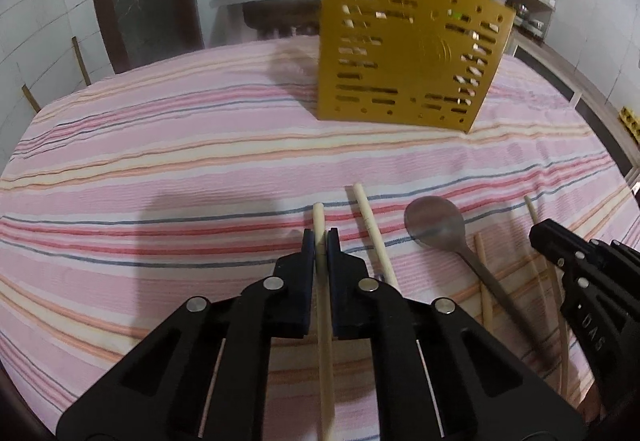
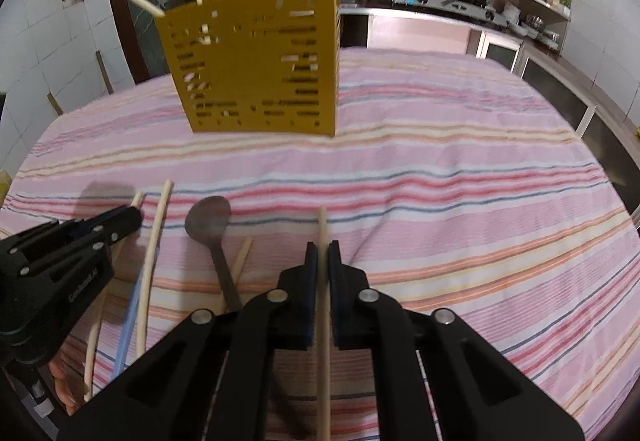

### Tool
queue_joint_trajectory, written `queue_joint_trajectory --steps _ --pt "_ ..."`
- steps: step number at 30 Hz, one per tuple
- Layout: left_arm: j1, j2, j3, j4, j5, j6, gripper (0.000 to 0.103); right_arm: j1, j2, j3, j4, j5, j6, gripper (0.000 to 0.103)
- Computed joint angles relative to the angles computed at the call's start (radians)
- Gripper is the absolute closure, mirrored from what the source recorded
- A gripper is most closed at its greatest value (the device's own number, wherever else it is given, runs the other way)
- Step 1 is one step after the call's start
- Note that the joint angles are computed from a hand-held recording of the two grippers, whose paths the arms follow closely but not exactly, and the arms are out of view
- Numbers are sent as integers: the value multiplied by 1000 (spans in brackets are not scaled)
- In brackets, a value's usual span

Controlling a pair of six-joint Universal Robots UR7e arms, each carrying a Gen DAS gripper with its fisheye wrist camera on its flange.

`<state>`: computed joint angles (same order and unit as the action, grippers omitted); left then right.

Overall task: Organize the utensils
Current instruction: 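Grasp a chopstick with the left tool while the right tool lifts its chopstick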

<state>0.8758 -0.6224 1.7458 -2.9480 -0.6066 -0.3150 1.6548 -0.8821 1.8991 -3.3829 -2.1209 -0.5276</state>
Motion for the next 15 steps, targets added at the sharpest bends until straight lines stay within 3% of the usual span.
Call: queue_joint_trajectory --steps 15 --pt "-93 -98 136 -314 105 125 99 7 -81 39 -80 102 -14 97"
